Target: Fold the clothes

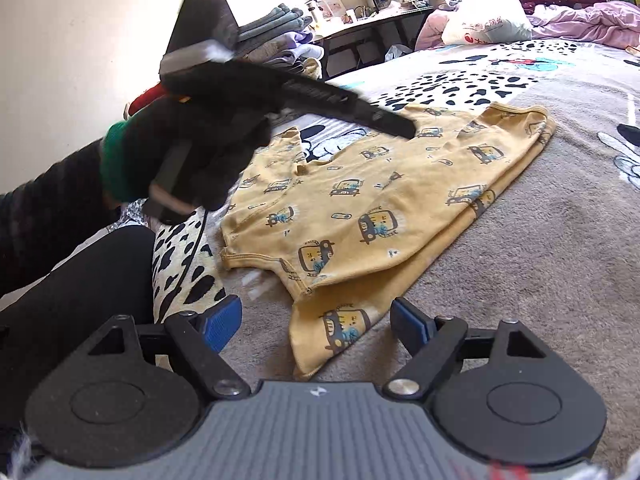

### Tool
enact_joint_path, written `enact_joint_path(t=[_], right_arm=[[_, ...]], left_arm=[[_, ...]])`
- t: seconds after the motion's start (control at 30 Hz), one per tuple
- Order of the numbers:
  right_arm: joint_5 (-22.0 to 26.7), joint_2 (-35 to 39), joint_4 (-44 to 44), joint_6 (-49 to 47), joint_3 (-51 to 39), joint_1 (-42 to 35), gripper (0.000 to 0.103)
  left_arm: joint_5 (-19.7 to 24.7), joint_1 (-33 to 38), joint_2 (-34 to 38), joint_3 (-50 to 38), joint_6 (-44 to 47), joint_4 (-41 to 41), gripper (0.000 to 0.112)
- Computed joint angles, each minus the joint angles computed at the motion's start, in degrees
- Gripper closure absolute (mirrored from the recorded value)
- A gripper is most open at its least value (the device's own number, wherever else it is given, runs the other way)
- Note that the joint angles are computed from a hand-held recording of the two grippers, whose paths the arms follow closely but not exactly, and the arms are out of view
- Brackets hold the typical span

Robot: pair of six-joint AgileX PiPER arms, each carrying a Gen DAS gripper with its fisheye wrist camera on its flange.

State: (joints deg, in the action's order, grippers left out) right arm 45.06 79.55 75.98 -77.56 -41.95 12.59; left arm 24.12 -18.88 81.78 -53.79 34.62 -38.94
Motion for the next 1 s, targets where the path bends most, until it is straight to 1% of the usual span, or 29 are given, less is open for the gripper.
enact_joint_path(t=[0.1, 0.13, 0.17, 0.2, 0.27, 0.33, 0.37, 0.4, 0.47, 0.53, 0.57, 0.63, 0.73, 0.8, 0.87, 1.0], right_arm=[[2.81, -1.51, 0.60, 0.02, 1.09, -4.68, 0.022], [3.38, -1.95, 1.54, -0.15, 1.63, -6.18, 0.022], [3.81, -2.23, 2.74, -0.41, 2.20, -7.65, 0.022], [3.75, -2.46, 3.79, -0.58, 2.63, -8.62, 0.022], [2.55, -3.26, 5.50, -1.41, 3.61, -9.32, 0.025], [2.40, -4.00, 6.86, -2.30, 4.77, -9.60, 0.025], [2.68, -4.36, 7.00, -2.62, 5.27, -9.49, 0.025], [3.00, -4.70, 7.01, -2.87, 5.66, -9.22, 0.025], [3.49, -5.06, 6.36, -3.45, 5.67, -7.24, 0.025], [2.29, -5.29, 5.87, -3.43, 5.42, -4.10, 0.025], [1.06, -5.00, 5.65, -3.27, 5.07, -2.17, 0.025], [-1.37, -4.29, 4.92, -2.71, 4.19, 1.55, 0.025], [-3.51, -2.82, 2.92, -1.27, 2.55, 4.67, 0.025], [-3.54, -1.80, 2.06, -0.80, 1.64, 5.12, 0.025], [-3.01, -1.42, 0.78, -0.27, 1.18, 4.85, 0.025], [-0.49, -1.27, 0.49, -0.98, 1.13, 3.02, 0.025]], left_arm=[[0.05, -2.73, -3.38, 5.27, 1.52, -4.59, 0.099], [-1.14, -4.68, -2.87, 5.99, 0.51, -3.32, 0.099], [-2.50, -7.02, -1.92, 6.24, -2.26, -0.04, 0.099], [-3.49, -8.11, -1.58, 6.50, -3.48, 0.95, 0.099], [-5.35, -9.42, -1.20, 7.21, -3.34, 0.11, 0.099], [-3.24, -7.68, -1.85, 7.29, 3.14, -6.98, 0.099], [-1.63, -6.72, -1.92, 7.08, 5.33, -8.82, 0.099], [0.00, -5.86, -2.21, 6.94, 6.19, -8.96, 0.099], [0.17, -5.18, -2.79, 5.96, 4.72, -6.91, 0.099], [0.87, -4.19, -2.36, 3.41, 3.22, -5.46, 0.099], [0.29, -4.55, -0.83, 0.83, -0.02, -1.89, 0.099], [0.17, -5.88, 4.58, -6.97, -9.00, 8.13, 0.099], [1.52, -6.60, 14.94, -19.93, -17.27, 16.60, 0.098], [3.08, -7.00, 21.92, -28.92, -23.02, 22.59, 0.098], [5.97, -7.49, 29.09, -38.85, -29.81, 28.93, 0.098], [11.11, -8.20, 38.55, -52.87, -37.12, 35.49, 0.098]])
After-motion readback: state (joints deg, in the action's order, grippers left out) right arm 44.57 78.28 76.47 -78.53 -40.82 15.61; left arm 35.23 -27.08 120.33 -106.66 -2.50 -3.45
